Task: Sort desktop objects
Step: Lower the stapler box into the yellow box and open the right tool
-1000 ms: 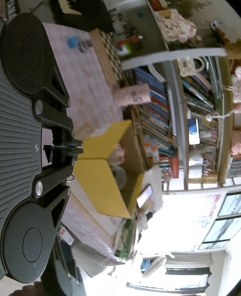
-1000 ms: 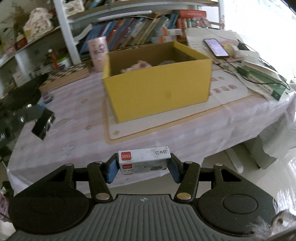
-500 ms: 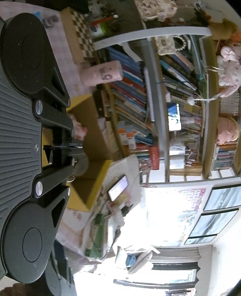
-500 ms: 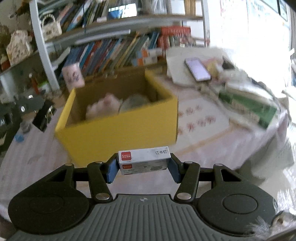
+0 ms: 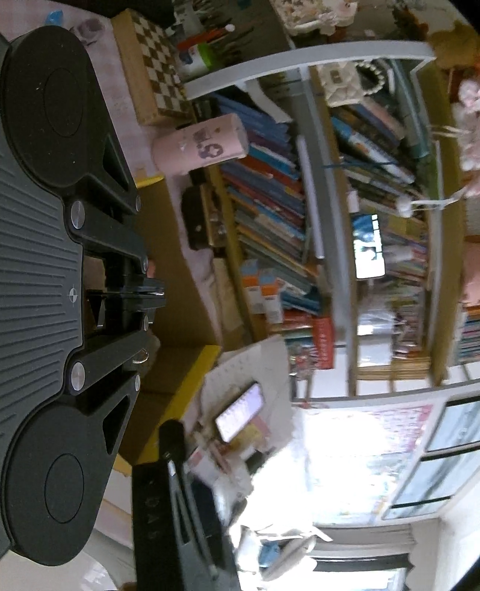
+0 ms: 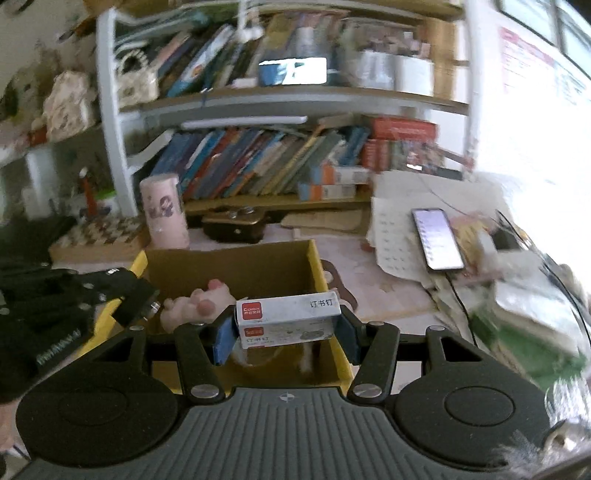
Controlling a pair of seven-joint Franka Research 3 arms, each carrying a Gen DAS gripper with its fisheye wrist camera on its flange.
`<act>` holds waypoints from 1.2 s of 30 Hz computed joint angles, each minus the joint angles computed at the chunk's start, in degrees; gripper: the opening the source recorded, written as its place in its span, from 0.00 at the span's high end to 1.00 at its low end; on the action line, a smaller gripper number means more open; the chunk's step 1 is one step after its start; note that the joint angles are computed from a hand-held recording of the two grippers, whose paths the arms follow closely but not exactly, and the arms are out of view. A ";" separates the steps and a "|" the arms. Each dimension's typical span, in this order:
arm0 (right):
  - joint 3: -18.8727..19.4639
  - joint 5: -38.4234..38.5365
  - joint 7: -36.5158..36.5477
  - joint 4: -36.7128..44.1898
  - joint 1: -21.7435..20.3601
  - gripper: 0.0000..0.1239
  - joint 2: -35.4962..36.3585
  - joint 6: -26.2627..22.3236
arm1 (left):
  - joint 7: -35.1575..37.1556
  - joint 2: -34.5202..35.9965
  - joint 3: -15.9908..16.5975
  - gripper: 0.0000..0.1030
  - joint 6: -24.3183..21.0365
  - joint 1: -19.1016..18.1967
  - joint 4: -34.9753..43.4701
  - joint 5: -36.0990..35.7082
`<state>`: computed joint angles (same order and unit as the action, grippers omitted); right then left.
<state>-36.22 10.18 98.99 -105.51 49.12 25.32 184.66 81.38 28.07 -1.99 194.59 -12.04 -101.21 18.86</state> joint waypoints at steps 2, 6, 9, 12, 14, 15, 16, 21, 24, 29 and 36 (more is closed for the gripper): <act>7.17 -1.29 -3.33 2.91 -7.12 0.57 0.63 -0.94 | 0.19 0.94 1.16 1.00 -1.84 -1.31 1.30 -0.52; 18.07 -3.26 -8.49 8.33 -17.86 0.57 2.92 -3.57 | -0.49 2.73 2.86 1.00 -5.74 -3.00 4.02 -0.58; 23.63 -4.37 -11.65 11.78 -23.13 0.57 4.74 -6.14 | -1.67 3.86 3.78 1.00 -8.23 -3.81 5.85 0.17; 27.94 -5.15 -14.96 14.87 -26.98 0.57 6.44 -8.89 | -2.59 4.95 3.28 1.00 -10.62 -3.44 7.67 1.54; 30.33 -5.38 -17.30 17.22 -29.05 0.57 7.83 -10.99 | -3.16 5.55 2.65 1.00 -12.07 -2.90 8.66 2.40; 31.19 -5.41 -18.29 18.14 -29.78 0.57 8.39 -11.93 | -3.39 5.87 2.24 1.00 -12.93 -2.56 9.18 2.76; 32.07 -5.36 -19.32 19.17 -30.51 0.57 8.99 -13.14 | -3.69 6.15 1.94 1.00 -13.81 -2.31 9.68 3.09; 35.15 -4.75 -23.97 24.65 -33.03 0.57 12.07 -20.07 | -4.83 6.90 0.48 1.00 -17.44 -0.99 11.04 4.49; 36.54 -4.03 -26.59 28.21 -34.05 0.57 13.92 -24.98 | -5.12 7.15 -0.72 1.00 -19.44 -0.01 11.48 4.75; 35.43 -5.44 -28.83 30.61 -32.89 0.57 15.60 -26.98 | -4.97 7.46 -3.03 1.00 -20.43 1.91 11.63 3.94; 35.05 -6.05 -30.07 31.02 -32.36 0.57 16.08 -26.94 | -5.50 7.36 -2.32 0.99 -19.41 1.49 11.25 4.49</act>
